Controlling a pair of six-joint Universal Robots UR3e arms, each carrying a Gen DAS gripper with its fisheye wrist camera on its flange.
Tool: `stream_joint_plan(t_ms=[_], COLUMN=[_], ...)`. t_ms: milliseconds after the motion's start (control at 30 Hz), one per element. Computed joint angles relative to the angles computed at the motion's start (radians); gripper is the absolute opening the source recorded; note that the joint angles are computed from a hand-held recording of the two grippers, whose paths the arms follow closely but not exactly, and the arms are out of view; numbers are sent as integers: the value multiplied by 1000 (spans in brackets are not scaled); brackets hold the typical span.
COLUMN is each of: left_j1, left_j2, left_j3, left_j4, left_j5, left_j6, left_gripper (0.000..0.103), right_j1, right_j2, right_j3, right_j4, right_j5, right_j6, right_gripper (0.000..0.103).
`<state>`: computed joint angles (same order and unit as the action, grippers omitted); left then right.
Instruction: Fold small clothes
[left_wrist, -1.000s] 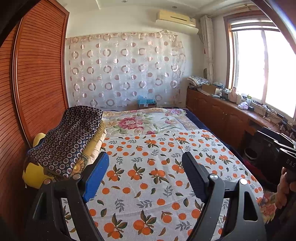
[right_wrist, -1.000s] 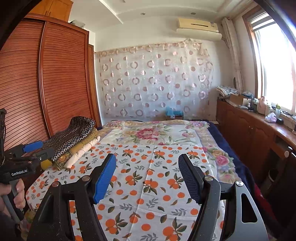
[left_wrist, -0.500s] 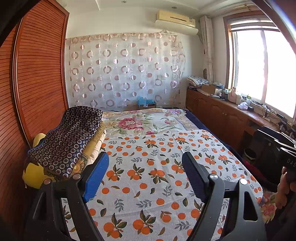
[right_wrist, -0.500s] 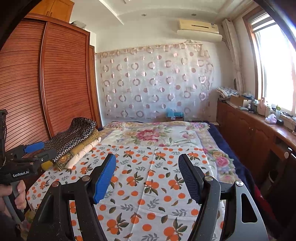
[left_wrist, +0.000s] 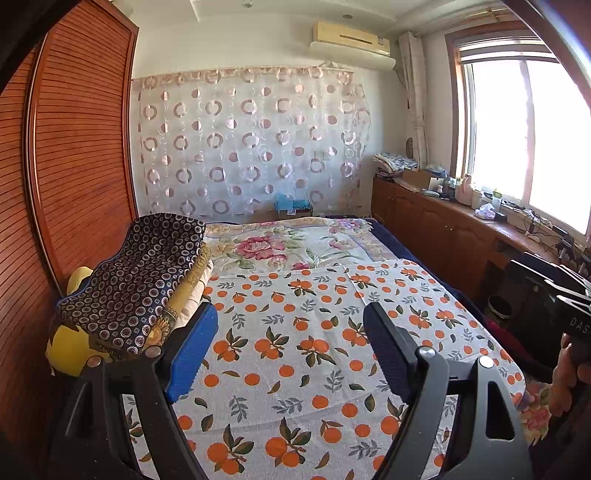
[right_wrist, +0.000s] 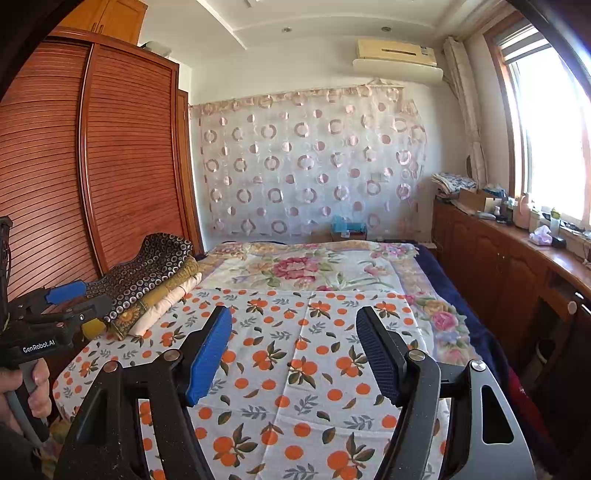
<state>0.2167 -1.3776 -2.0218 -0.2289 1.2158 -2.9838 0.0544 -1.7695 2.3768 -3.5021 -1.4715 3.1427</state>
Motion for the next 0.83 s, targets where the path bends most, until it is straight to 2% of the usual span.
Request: stream_joint_plan(t_ms=[833], left_j1=[-7], left_j2=[6], left_j3=[14], left_j4=[-7], left_j5=[4], left_j6=[-7], left_gripper=[82], right_j1=[-9], right_j2=[-2], right_j3=[24], right_j4=[-34], right_j5=[11], right_j6=[-4], right_gripper=[72])
